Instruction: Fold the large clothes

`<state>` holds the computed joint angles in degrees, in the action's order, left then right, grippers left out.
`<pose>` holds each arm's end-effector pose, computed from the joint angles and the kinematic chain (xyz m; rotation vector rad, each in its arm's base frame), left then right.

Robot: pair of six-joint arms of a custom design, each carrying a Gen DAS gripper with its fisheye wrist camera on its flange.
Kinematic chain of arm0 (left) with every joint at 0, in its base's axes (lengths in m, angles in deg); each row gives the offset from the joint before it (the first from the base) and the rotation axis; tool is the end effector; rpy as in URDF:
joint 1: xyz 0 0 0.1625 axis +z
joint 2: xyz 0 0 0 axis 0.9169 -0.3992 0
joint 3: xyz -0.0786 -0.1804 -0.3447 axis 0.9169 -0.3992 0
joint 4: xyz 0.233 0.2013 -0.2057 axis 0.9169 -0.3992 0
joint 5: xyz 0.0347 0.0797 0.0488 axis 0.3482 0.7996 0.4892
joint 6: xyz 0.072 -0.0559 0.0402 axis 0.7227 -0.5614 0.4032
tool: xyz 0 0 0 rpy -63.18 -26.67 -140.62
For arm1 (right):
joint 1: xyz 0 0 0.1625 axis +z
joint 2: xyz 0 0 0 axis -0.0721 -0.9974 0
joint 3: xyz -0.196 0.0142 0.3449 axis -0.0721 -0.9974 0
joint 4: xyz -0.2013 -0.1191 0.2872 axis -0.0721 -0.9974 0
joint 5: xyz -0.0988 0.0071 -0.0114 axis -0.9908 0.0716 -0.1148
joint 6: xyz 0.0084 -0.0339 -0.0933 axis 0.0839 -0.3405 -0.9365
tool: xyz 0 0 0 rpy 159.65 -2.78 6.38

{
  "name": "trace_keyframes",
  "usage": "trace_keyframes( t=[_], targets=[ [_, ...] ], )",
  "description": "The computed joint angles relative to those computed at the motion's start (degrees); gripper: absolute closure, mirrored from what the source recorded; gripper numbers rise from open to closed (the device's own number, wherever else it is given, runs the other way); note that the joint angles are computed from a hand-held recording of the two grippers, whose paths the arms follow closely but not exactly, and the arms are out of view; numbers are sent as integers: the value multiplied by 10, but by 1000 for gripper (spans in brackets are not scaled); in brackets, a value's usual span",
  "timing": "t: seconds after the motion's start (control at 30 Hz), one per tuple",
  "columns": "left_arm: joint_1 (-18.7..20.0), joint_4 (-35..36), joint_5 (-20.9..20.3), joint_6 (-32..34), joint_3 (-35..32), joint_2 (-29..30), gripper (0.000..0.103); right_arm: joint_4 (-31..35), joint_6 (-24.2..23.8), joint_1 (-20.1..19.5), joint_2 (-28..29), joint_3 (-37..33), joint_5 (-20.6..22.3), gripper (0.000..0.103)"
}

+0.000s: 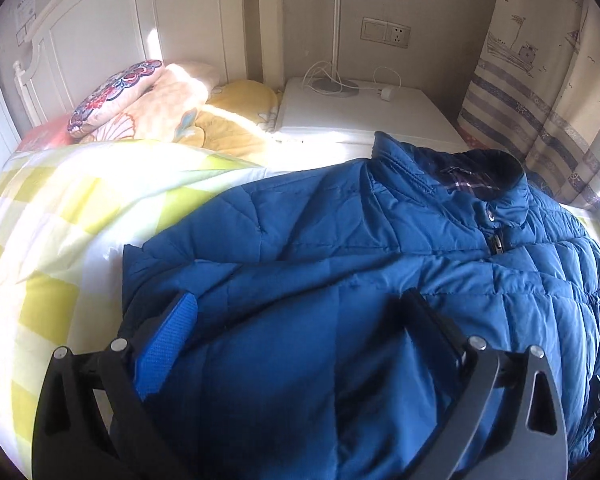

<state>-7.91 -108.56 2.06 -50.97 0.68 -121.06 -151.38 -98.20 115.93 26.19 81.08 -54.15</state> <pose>-0.1329 -0.6453 0.3666 -0.0684 2.1164 -0.9289 0.3217 -0.5980 0.1122 0.6125 -2.3647 0.8409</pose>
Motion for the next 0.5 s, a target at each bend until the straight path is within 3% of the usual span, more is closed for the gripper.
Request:
trace_keyframes(
  t=[0.1,0.2,0.27,0.33,0.4,0.5],
  targets=[
    [-27,-109,-31,78,16,11,3,0,-1,1,0,-1,-1,18],
    [-40,-96,-57,116,-20,56,3,0,1,0,0,0,2,18],
    [-37,-49,-70,108,-54,93,3,-1,3,-1,-2,2,6,18],
    [-34,-40,-41,106,-62,125,2,-3,6,-3,-5,5,14,18],
    [-36,-86,-28,132,-47,130,2,-3,10,-6,-9,9,23,18],
    [-34,-93,-60,128,-30,98,2,-1,12,-6,-9,10,26,17]
  ],
)
